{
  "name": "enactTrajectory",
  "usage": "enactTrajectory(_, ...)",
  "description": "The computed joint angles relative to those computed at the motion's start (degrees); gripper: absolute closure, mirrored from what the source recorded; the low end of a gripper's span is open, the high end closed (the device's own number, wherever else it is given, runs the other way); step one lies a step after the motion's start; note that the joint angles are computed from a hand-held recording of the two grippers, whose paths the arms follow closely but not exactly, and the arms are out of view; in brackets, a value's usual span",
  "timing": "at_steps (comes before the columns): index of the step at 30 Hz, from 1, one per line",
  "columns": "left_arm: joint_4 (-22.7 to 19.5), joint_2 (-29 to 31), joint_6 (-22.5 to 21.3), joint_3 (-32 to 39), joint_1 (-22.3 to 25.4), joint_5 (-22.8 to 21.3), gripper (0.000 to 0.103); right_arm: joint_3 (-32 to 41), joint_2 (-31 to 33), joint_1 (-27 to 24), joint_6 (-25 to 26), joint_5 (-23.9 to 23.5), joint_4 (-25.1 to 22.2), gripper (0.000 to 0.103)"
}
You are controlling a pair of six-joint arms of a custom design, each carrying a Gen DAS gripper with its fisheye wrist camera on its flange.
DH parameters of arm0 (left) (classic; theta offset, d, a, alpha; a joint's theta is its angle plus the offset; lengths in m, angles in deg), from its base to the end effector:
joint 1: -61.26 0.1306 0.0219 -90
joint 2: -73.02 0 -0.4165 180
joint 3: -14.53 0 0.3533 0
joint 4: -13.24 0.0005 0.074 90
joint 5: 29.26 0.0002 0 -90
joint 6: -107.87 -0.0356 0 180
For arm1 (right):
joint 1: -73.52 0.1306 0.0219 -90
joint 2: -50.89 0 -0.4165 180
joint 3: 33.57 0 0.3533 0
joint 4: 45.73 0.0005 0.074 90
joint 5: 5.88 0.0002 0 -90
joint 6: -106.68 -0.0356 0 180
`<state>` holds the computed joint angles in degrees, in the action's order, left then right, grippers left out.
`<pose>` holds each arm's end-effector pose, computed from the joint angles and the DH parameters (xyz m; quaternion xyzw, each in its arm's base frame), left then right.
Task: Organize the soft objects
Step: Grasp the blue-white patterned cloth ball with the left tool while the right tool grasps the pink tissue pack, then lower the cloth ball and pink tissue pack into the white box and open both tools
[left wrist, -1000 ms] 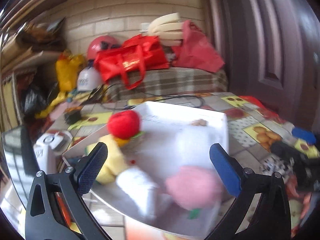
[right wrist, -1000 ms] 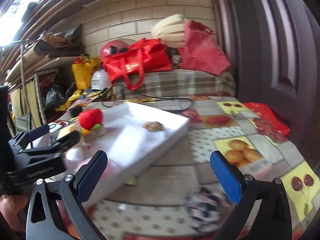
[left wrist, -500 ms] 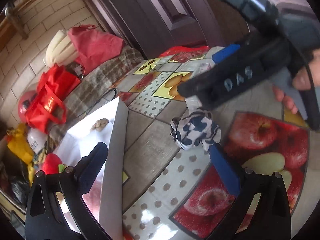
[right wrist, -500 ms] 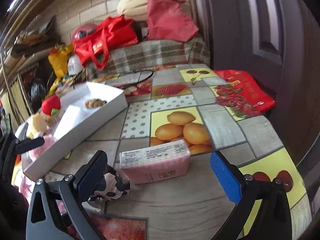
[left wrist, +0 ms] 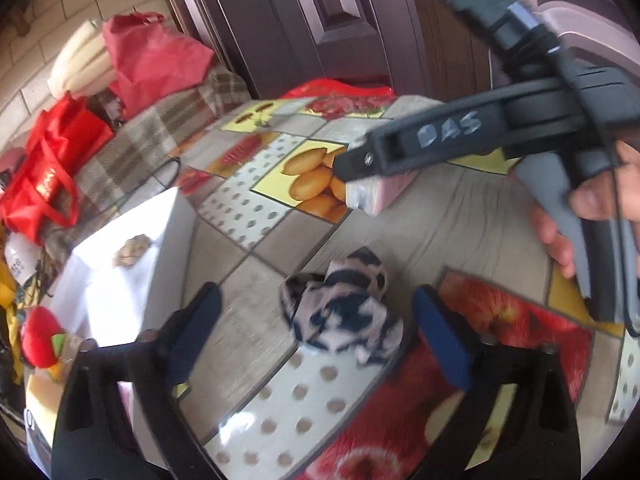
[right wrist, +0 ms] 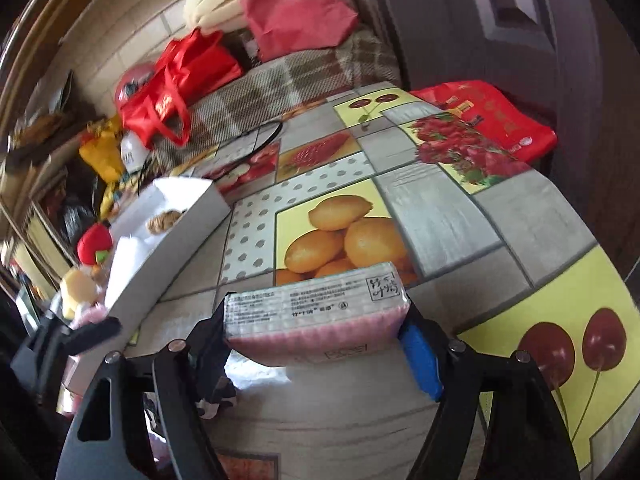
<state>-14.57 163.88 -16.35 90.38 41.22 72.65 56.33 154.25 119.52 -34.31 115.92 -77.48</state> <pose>0.4192 -0.1613 0.3814 0.4526 0.7923 -0.0452 0.4067 0.3855 0.3715 0.3795 0.1430 0.8838 0.1066 0.4325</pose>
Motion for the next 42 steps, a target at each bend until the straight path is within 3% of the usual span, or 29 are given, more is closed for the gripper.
enactTrajectory(1, -1.12, 0.94, 0.24, 0.96, -0.65, -1.42, 0.025, -0.81, -0.48, -0.09, -0.72, -0.04, 0.94, 0.027)
enactTrajectory(2, -2.12, 1.76, 0.38, 1.77, -1.18, -2.79, 0.046, -1.43, -0.86, -0.07, -1.25, 0.03, 1.67, 0.027)
enactTrajectory(3, -2.05, 1.88, 0.92, 1.84, -1.42, -3.19, 0.055, -1.36, -0.85, -0.19, -1.18, -0.08, 1.89, 0.027)
enactTrajectory(6, -0.61, 1.16, 1.34, 1.0, -1.18, -2.69, 0.066, -1.2, -0.83, -0.09, -0.25, 0.55, 2.44, 0.027)
enactTrajectory(13, 11.87, -3.99, 5.67, -4.99, 1.42, 0.58, 0.066, -1.8, -1.56, 2.1, 2.23, 7.98, 4.67, 0.027)
enactTrajectory(16, 15.17, -5.68, 8.76, -6.62, 3.14, 2.14, 0.066, -2.66, -2.09, 4.11, 3.75, 13.81, 7.03, 0.027)
enactTrajectory(20, 18.57, -7.93, 12.4, -8.84, 5.65, 3.8, 0.066, -2.2, -1.56, 6.62, 5.21, 17.74, 7.62, 0.027)
enactTrajectory(25, 21.14, -10.81, 15.74, -11.59, 9.2, 6.74, 0.066, 0.57, 0.52, 9.45, 9.08, 21.16, 6.69, 0.027)
enactTrajectory(31, 22.51, -11.37, 20.54, -12.24, 12.47, 6.35, 0.066, 4.46, 3.82, 11.91, 14.46, 23.57, 6.51, 0.027)
enactTrajectory(35, 24.55, -11.83, 21.28, -13.18, 15.22, 6.57, 0.066, 7.48, 6.22, 12.85, 17.31, 24.27, 5.84, 0.027)
enactTrajectory(42, 28.59, -10.56, 23.9, -13.19, 23.8, 8.27, 0.066, 12.33, 9.98, 12.95, 19.76, 25.21, 5.65, 0.027)
